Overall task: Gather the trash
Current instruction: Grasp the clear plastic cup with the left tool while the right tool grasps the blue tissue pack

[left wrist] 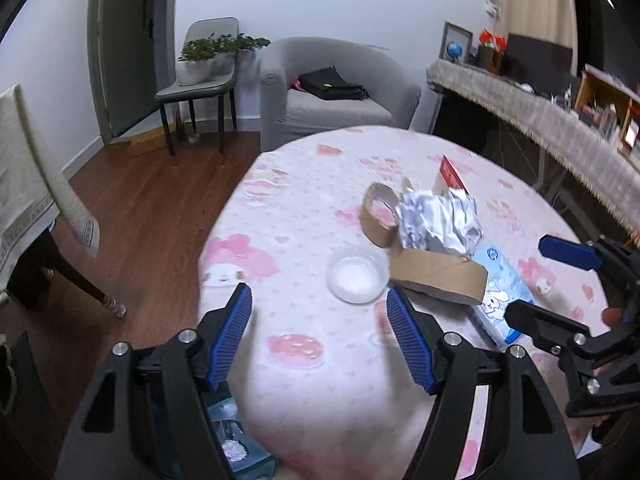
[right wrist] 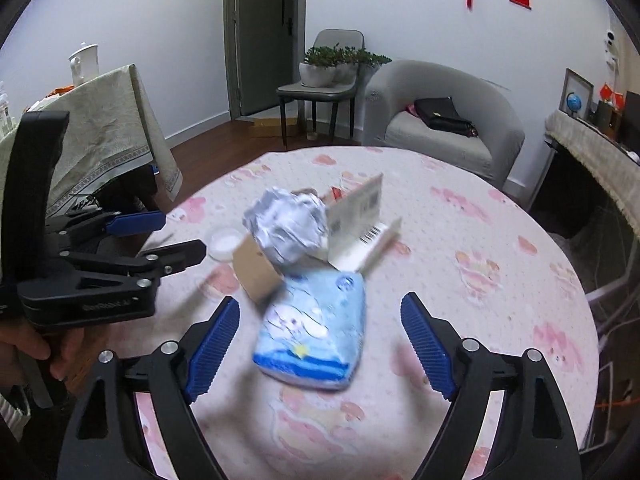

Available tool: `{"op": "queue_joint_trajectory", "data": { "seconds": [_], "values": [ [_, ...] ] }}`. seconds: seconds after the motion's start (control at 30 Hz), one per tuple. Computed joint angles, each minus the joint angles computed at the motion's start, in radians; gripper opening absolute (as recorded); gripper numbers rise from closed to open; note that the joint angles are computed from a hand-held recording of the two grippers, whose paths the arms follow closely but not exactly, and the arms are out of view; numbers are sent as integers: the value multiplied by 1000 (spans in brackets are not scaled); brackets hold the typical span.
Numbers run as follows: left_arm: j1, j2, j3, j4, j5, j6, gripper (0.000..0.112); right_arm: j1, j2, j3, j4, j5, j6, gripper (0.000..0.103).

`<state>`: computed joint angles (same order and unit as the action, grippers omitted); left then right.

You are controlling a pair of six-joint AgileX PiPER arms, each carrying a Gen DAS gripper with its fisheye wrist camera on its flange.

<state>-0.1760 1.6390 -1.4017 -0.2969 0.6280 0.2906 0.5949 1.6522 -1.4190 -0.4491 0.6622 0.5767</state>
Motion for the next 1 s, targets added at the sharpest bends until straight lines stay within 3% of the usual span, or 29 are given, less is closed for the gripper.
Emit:
{"op": "queue_joint_trajectory", "data": {
  "seconds": [0.43, 0.63, 1.0],
  "values": [
    [-71, 70, -48, 177, -14, -148, 63, -45, -62, 74, 78, -22, -51, 85],
    [-72, 77, -61, 202, -19, -183, 42, -58, -74, 96, 100, -27, -70, 85],
    [-67, 61, -51, 193, -29, -198, 42, -59, -77, 92, 154, -18, -100, 86]
  ]
}}
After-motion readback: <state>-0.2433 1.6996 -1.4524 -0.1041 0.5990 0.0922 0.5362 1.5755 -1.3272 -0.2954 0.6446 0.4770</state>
